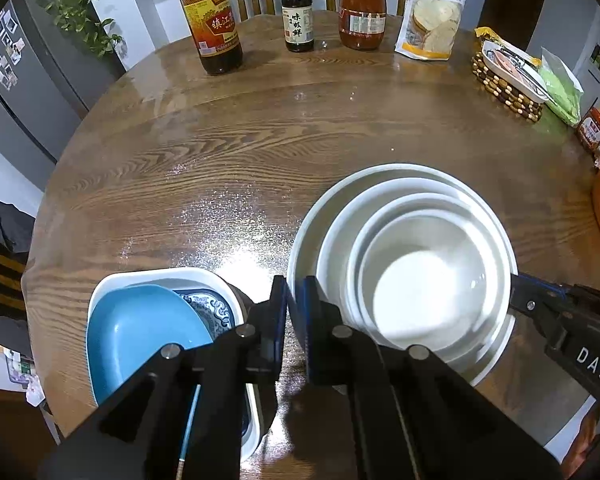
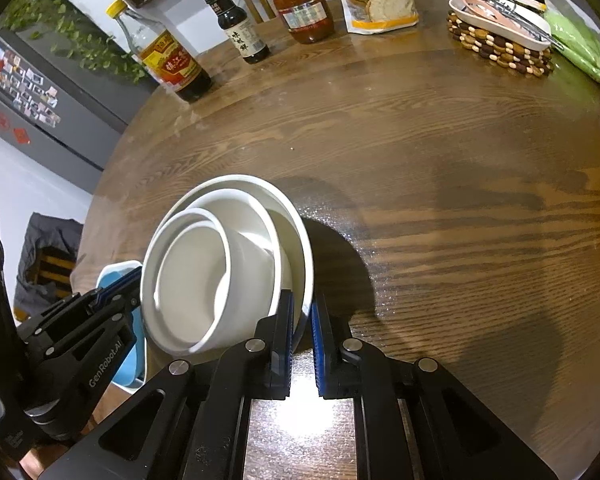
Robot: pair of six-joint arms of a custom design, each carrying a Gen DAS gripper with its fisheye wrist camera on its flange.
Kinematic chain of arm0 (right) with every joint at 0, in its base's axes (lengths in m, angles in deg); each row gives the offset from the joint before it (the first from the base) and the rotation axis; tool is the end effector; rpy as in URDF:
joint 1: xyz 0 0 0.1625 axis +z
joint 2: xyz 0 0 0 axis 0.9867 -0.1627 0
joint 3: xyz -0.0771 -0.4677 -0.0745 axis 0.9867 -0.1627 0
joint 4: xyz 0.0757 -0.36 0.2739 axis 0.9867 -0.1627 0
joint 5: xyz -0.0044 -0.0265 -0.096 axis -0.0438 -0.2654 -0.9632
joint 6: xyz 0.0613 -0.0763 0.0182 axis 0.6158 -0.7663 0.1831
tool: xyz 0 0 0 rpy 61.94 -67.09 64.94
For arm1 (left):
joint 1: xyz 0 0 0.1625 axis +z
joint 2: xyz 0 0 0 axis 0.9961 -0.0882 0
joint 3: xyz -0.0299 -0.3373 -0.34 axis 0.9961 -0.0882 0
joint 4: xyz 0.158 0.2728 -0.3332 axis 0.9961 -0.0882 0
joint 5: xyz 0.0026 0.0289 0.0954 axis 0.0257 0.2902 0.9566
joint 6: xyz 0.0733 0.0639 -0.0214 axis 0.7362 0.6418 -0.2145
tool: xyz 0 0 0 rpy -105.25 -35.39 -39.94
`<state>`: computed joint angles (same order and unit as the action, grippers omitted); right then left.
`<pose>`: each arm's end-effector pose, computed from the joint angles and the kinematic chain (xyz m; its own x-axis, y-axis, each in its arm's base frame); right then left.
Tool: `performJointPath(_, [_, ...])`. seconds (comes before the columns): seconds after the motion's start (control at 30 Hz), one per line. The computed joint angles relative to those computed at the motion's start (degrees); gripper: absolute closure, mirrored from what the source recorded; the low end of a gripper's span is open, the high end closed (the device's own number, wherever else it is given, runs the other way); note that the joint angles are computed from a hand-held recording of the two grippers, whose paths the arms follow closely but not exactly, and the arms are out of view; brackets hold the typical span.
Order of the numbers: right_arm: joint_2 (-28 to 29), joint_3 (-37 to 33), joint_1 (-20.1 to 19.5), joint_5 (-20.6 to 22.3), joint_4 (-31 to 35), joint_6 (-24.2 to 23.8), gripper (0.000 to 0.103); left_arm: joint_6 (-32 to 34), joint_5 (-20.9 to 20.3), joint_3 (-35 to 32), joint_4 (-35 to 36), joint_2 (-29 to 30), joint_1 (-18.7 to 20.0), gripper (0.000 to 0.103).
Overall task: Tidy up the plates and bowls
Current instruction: 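Close both grippers on the rim of the nested white bowls, then lift the nested white bowls and carry them over the blue dish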
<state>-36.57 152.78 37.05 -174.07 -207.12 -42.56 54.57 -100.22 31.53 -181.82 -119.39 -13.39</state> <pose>0.3556 -0.5319 -0.0870 -0.8670 0.3850 0.3163 0.1213 0.7788 -0.6155 0.0030 -0.6025 0.2789 -0.5519 0.5288 -0.6447 0.6664 0.7445 0.0401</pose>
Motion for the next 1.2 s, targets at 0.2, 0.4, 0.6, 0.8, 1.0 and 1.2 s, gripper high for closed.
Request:
performJointPath(0.2, [0.1, -0.3, 0.2, -0.3, 0.4, 0.4, 0.091, 0.1, -0.3, 0.4, -1.2, -0.2, 0.1, 0.099])
performJointPath(0.4, [0.2, -0.4, 0.5, -0.5, 0.1, 0.2, 0.091, 0.0, -0.7, 0.7, -1.9, -0.5, 0.0, 0.100])
performJointPath(0.6, [0.1, -0.2, 1.3, -1.0, -1.1, 0.0, 0.091, 1.2, -1.1, 1.3, -4.1, -1.2, -0.4, 0.100])
performJointPath(0.8, [-0.1, -0.3, 2.4, -1.5, -1.8, -0.3, 0.091, 2.6, -1.5, 2.0, -6.6, -2.1, -0.9, 0.100])
performJointPath(1.0, [-0.1, -1.0, 3.6, -1.9, -2.6, -1.4, 0.091, 3.8, -1.9, 2.7, -9.5, -3.3, -1.4, 0.100])
performJointPath(1.2, [0.5, -2.3, 4.4, -1.3, -2.7, -2.9, 0.091, 4.7, -1.6, 3.2, -12.1, -4.5, -1.5, 0.100])
